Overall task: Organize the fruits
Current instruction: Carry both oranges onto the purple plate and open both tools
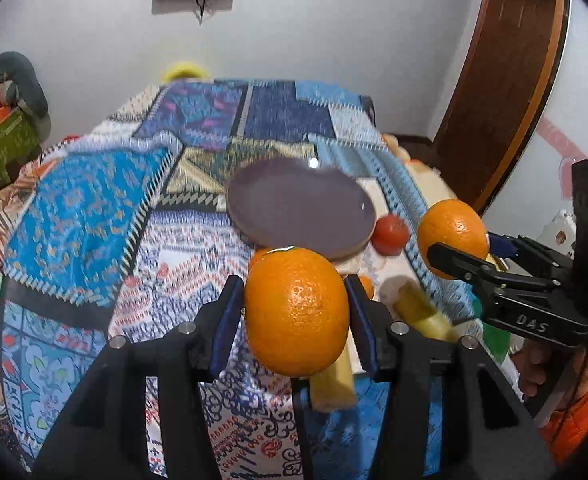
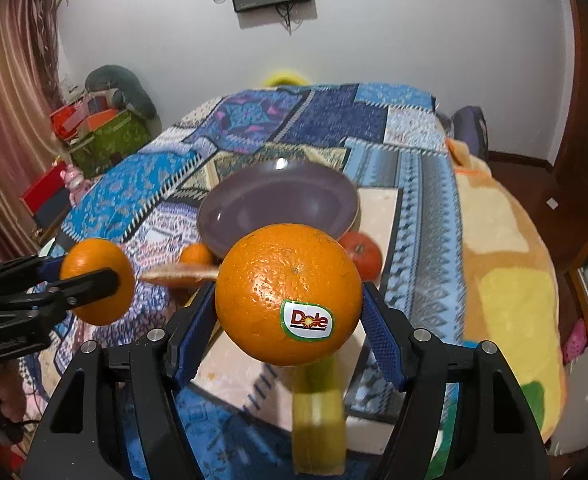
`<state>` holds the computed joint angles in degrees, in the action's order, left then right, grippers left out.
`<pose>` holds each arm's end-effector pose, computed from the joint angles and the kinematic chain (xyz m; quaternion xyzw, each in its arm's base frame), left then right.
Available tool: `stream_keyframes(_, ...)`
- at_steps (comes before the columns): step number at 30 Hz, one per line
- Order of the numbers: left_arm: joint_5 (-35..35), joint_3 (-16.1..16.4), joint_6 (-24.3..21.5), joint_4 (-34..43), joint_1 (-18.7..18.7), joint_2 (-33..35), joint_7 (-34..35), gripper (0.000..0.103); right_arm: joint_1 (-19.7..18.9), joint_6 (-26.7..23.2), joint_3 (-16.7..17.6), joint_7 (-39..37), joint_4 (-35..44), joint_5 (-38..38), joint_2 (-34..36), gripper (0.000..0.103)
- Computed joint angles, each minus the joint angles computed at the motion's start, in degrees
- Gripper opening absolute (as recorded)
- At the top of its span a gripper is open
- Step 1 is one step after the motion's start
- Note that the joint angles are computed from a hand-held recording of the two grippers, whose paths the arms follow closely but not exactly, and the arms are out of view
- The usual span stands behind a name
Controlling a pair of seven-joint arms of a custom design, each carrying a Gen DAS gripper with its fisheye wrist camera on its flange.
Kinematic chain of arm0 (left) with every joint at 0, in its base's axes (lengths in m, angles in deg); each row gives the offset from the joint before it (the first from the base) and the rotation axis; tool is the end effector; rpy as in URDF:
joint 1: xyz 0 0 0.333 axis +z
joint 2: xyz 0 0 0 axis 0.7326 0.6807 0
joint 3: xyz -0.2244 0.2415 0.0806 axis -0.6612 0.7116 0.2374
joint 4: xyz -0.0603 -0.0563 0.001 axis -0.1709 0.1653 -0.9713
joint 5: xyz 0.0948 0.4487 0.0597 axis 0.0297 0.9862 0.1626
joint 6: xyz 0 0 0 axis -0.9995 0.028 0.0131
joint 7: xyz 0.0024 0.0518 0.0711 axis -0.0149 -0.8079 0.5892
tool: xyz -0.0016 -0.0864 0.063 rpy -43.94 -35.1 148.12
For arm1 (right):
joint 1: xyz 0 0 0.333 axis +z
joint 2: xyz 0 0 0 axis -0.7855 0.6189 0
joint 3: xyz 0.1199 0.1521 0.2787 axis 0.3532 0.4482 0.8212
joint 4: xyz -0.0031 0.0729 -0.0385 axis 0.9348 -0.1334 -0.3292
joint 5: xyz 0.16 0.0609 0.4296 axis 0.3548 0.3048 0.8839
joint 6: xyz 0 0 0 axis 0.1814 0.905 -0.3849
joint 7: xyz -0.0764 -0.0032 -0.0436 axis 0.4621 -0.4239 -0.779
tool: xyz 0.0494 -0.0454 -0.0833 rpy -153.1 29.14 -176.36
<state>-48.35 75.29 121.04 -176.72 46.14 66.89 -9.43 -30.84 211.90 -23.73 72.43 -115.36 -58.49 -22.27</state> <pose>0.5551 -0.1854 0.4692 -0.7037 0.5951 -0.3069 0.2376 0.6296 0.3656 0.4814 -0.8051 0.4466 -0.1188 0.3719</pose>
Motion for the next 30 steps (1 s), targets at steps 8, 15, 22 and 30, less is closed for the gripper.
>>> stream_keyframes(8, 8.45, -0.95, 0.39, 4.05, 2.21, 1.59, -6.9, 0.051, 0.44, 3.66, -0.77, 1.98, 3.25, -3.46, 1.99, 0.067)
stream_keyframes(15, 13.02, 1.48, -0.05, 8.53, 0.82, 5.66, -10.0, 0.051, 0.54, 4.71, -1.3, 5.01, 7.19, -7.58, 5.1, 0.067)
stream_keyframes(22, 14.6, 4.82, -0.79, 13.53, -1.55, 10.36, -10.65, 0.051, 0.89, 3.71, -1.87, 7.41, 12.41, -11.13, 9.25, 0.067)
stream_keyframes(30, 14.19, 8.32, -2.26, 19.01, -4.18, 16.05, -9.5, 0.051, 1.39, 1.34, -2.61, 9.06, 18.03, -14.15, 13.63, 0.067)
